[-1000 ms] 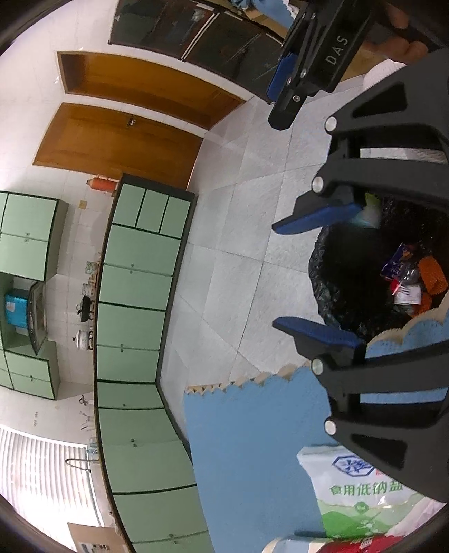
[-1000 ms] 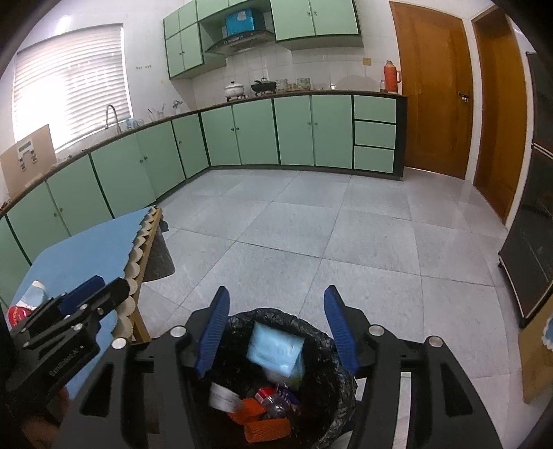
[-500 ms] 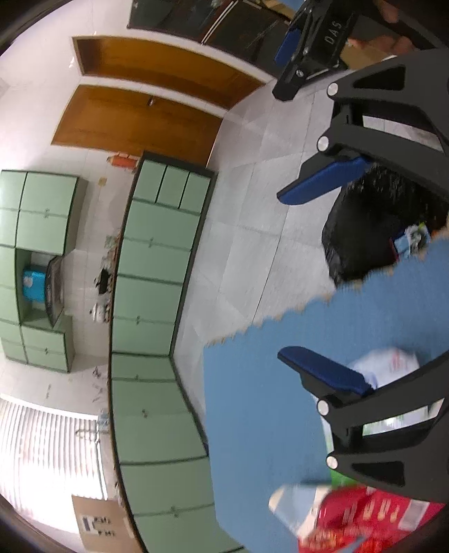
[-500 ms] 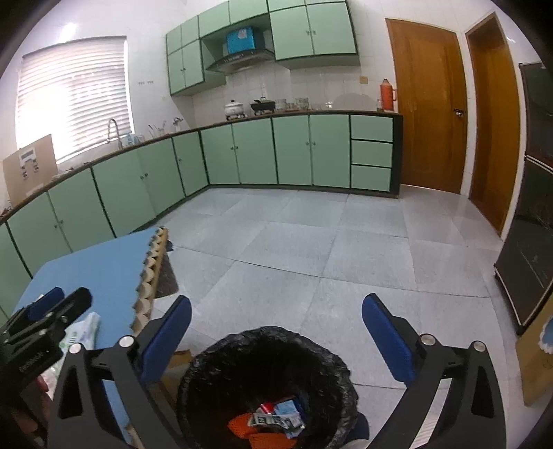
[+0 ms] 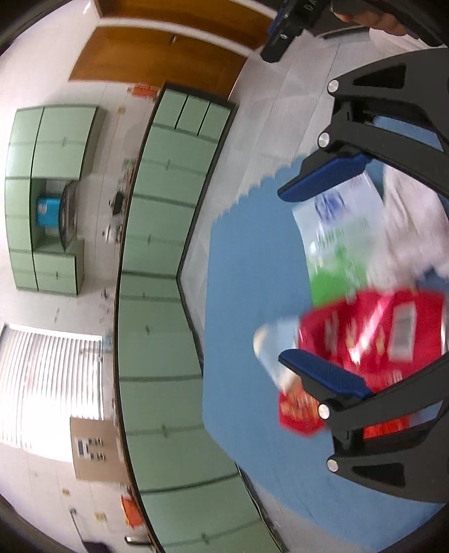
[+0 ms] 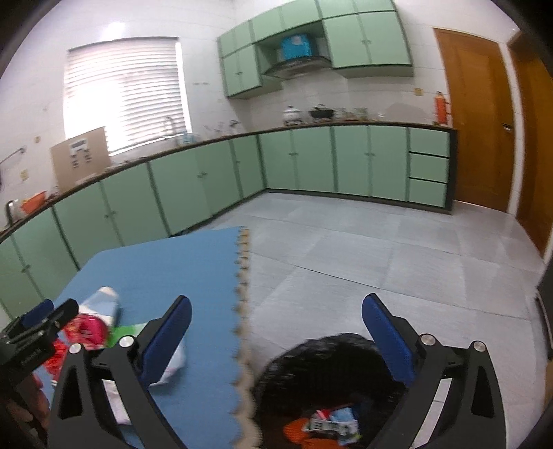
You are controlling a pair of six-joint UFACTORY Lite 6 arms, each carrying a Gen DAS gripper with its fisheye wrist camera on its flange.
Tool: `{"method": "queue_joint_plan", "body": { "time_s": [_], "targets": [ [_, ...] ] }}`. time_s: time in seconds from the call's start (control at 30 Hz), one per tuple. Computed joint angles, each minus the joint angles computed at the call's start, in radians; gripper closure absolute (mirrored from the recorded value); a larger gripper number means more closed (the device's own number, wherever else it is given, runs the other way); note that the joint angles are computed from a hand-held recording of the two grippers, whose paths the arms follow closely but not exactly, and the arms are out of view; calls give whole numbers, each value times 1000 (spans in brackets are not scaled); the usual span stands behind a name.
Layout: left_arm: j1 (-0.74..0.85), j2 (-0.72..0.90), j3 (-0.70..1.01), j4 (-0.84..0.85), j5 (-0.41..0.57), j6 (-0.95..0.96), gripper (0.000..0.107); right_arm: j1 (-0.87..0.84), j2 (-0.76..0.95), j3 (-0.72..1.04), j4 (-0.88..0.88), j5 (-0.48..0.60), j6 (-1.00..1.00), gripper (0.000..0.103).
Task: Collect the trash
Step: 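Move both tools back over the trash on the mat, then grasp the white tissue with the right tool while the left tool grasps the red plastic bag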
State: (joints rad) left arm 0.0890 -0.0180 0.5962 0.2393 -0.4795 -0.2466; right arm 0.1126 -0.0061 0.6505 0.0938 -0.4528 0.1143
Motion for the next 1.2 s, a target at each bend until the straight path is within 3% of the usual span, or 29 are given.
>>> {"method": "queue_joint_plan", "body": {
  "time_s": [0.33,0.63,0.9,1.0,1.2],
  "targets": [
    [307,-74,-97,242,-27,-100,23,265,164,148,158,-30,-103,8],
    [554,54,-70,475,-103,-201,24,414,276,239,263,-26,-196,10],
    [588,195,-1,534,-151,-235,25,477,321,282,387,-19,-305,12],
    [576,223,24,564,-156,-271,31,477,329,289,417,-15,-339,14],
    [577,298,88,701,-190,-393,65,446,322,267,340,11,-284,21]
  ]
}}
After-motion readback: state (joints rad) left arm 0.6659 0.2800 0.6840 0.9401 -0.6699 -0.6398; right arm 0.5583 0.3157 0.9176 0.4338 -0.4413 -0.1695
